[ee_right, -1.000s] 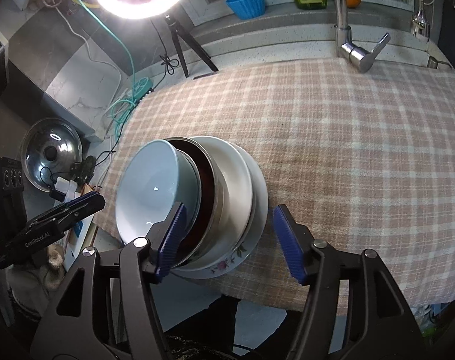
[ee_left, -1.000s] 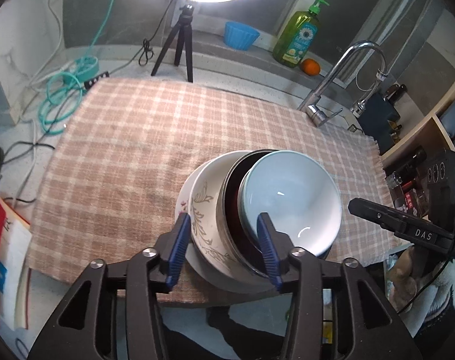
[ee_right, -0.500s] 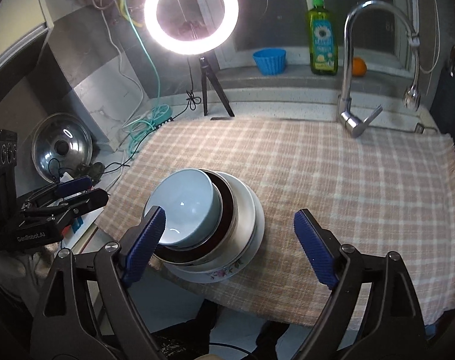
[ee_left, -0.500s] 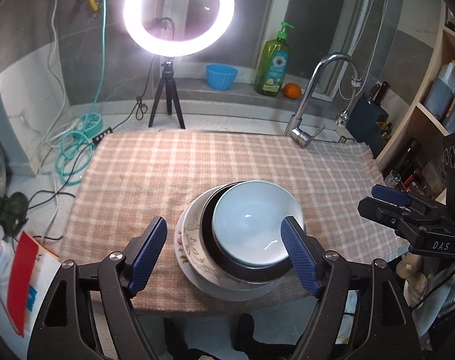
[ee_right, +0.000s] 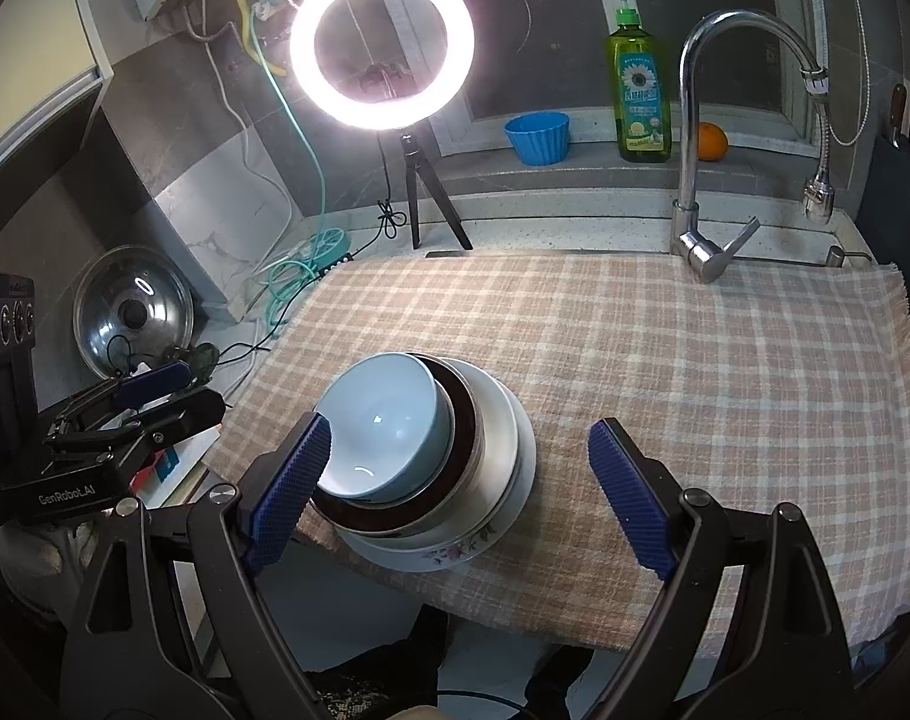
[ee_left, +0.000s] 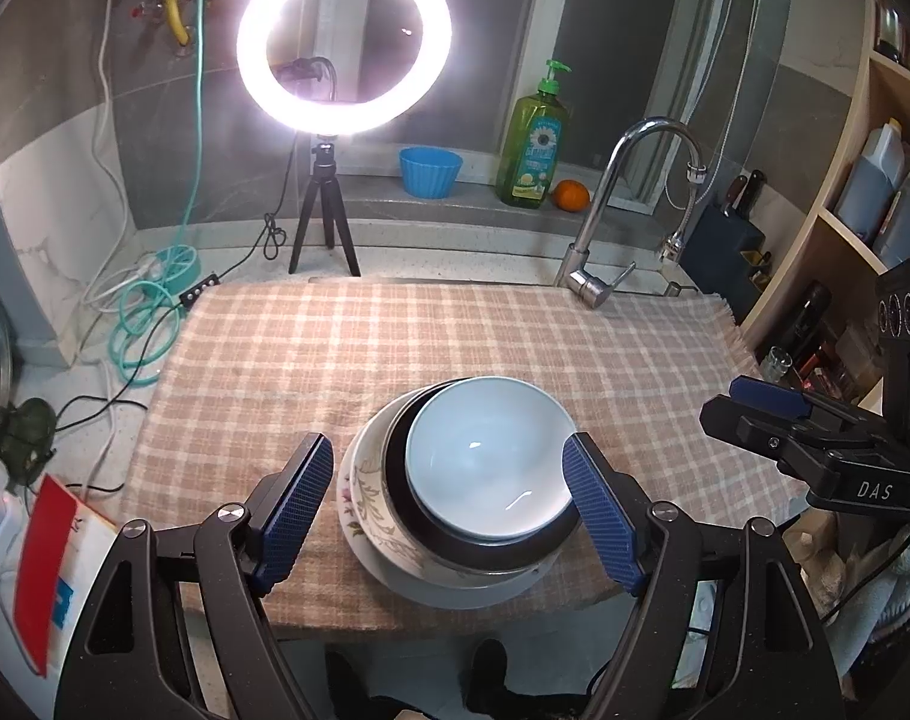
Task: Organize plates and bowls
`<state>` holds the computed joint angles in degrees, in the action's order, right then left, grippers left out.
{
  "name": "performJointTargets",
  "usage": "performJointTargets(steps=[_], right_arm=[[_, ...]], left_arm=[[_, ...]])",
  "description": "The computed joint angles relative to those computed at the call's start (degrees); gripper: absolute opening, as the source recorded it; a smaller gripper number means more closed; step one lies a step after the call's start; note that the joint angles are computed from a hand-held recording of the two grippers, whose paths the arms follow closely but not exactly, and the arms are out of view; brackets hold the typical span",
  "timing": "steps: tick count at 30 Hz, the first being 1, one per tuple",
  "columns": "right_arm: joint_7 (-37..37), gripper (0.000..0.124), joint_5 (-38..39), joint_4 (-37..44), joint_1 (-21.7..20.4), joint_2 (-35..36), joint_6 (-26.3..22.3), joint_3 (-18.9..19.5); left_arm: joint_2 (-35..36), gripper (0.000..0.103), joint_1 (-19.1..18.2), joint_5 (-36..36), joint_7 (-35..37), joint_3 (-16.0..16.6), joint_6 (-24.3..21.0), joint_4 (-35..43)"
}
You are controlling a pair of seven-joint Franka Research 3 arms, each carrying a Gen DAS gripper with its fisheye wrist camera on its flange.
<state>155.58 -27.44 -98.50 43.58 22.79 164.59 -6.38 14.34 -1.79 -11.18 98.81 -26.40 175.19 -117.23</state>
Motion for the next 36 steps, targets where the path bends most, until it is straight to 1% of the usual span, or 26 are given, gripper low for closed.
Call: performJointTargets(steps=[3, 11, 15, 18, 27, 36], right_arm=[[0.09, 0.09, 0.5, -0.23, -0.12, -0.02, 0.28, 0.07], [0.06, 0.09, 0.26, -0.02, 0.25, 0.06, 0.15, -0.32], [0.16, 0.09, 0.29, 0.61, 0.27, 0.37, -0.42, -0.16], [0.12, 0.09, 0.46, 0.81, 0.21, 0.46, -0.55, -0.02], [-0.5, 0.09, 1.03, 0.91, 0.01, 0.74, -0.21, 0.08], [-0.8, 0.09, 2.15, 1.03, 0.18, 1.3, -0.47, 0.29]], left_arm=[[-0.12, 0.079, -0.31, 0.52, -0.33, 0.43, -0.13, -0.03], [-0.24, 0.079, -0.03, 0.38, 0.3, 0.05, 0.02, 0.12], [-0.35, 0.079, -2.05, 2.82, -2.1, 2.47, -0.05, 0.28], [-0.16, 0.079, -2.15, 3.57, -2.97, 2.83, -0.33, 0.57], [-0.3, 0.079, -1.32, 3.73, -2.9, 2.28, -0.7, 0.63], [-0.42, 0.079, -1.39, 3.11, -3.57, 2.29, -0.43, 0.42]])
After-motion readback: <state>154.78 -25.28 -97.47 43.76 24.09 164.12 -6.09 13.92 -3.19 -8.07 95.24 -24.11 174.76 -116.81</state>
